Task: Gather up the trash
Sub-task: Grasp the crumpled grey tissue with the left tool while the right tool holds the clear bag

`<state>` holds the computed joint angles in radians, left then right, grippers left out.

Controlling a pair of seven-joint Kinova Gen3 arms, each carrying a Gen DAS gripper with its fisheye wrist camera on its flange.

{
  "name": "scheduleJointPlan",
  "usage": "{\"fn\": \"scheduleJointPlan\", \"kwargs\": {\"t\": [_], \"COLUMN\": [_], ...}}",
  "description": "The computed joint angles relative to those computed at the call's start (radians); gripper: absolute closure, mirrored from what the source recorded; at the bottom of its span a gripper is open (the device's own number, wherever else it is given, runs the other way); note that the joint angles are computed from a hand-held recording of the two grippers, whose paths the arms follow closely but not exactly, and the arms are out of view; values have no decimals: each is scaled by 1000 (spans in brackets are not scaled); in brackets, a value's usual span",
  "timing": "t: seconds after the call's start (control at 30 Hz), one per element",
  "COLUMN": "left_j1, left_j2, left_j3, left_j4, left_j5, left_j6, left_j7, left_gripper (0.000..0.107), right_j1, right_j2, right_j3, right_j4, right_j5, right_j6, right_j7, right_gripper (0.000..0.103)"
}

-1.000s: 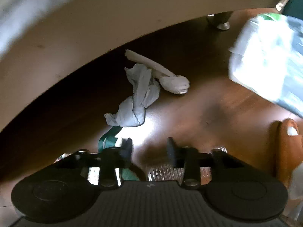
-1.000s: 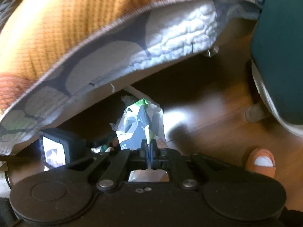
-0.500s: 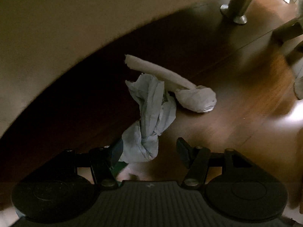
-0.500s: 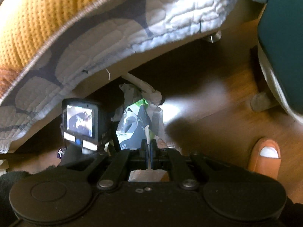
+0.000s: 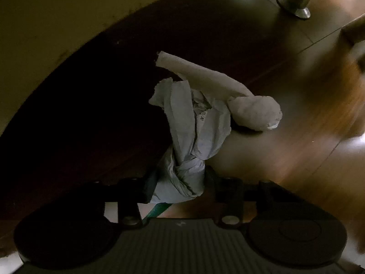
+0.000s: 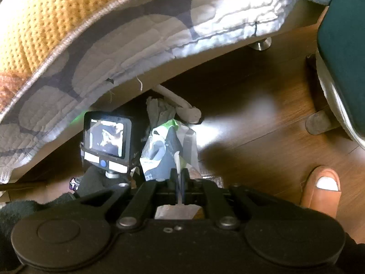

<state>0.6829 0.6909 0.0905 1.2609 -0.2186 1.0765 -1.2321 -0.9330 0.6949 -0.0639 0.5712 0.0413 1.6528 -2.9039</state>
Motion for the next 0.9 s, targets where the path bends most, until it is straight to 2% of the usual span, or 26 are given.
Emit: {"fn": "scheduleJointPlan", "kwargs": {"t": [0.17,0.4,0.57,0.7,0.8,0.9], "left_j1": [12,44,66,58,76,96], "left_j2": [-11,-64,-89,-173,-212,-249], "left_j3": [6,16,21,34,46,53], "left_j4": [-18,-37,-104,-108,-156,-200], "left_j5": [8,14,23,36,25,9], "left_j6": [40,139,260,334,402,465], "left_j7": [8,52,117,149,175,201], "left_gripper": [70,70,70,70,70,70], "right_j1": [-12,-40,-68,-85,-103,-129], "right_j2": [6,25,40,35,15,17], "right_j3": [5,22,43,56,66,73], "right_j4": [-33,-83,-145,-168,-159,-198], "right_j5": [12,36,70,92,116,137], "right_j6": [28,81,123,132,130,158], "right_j7": [12,24,45,48,51,53], "right_gripper": [100,100,100,100,100,100]}}
